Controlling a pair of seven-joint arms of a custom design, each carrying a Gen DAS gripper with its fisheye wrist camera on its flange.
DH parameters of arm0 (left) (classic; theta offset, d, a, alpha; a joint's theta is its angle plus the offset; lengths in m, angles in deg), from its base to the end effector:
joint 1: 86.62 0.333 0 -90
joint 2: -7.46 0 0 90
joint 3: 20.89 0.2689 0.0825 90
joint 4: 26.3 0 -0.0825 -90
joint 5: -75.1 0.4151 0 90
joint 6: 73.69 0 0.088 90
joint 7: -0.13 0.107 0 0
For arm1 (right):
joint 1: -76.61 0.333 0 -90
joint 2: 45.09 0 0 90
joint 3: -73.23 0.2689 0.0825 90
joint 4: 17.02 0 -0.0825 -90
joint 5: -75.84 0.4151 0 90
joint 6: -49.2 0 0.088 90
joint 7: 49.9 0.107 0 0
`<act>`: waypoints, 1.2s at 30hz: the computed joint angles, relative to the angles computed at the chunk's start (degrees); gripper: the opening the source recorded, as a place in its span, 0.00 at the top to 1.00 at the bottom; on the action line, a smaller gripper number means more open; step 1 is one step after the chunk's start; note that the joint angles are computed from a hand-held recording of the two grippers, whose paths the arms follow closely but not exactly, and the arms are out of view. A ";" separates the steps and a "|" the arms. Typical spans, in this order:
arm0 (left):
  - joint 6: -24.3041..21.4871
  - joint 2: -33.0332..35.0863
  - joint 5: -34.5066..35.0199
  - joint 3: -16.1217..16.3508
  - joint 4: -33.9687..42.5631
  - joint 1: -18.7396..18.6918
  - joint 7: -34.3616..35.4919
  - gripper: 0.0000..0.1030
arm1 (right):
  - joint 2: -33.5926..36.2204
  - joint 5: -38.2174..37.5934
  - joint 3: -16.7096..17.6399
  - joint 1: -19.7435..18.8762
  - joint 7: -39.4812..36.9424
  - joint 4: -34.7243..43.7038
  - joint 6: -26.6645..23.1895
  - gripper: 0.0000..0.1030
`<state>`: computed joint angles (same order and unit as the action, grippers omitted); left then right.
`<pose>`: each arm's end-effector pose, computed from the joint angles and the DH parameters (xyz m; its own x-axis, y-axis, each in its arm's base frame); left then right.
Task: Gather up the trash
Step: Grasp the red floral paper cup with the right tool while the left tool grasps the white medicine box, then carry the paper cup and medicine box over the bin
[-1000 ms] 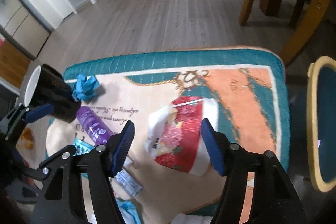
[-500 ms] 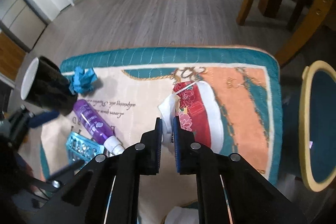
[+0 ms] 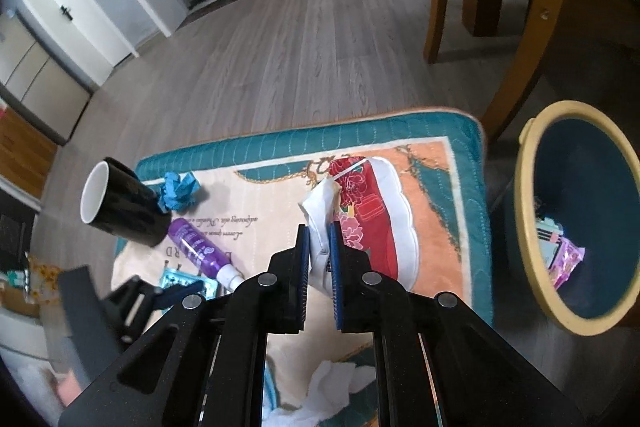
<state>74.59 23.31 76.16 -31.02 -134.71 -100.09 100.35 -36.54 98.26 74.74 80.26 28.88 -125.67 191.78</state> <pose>0.6123 -0.2625 0.3445 -0.5461 -0.8367 -0.0407 -0.7544 0.5124 -0.4102 0.6512 0.0564 0.4110 0.0859 -0.9608 -0.2635 -0.9003 0.0384 -0.4336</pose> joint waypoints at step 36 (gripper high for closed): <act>5.75 0.62 4.53 -1.11 9.53 -4.58 -3.34 0.43 | -14.46 7.17 -8.39 -3.35 -9.30 -7.42 7.13 0.89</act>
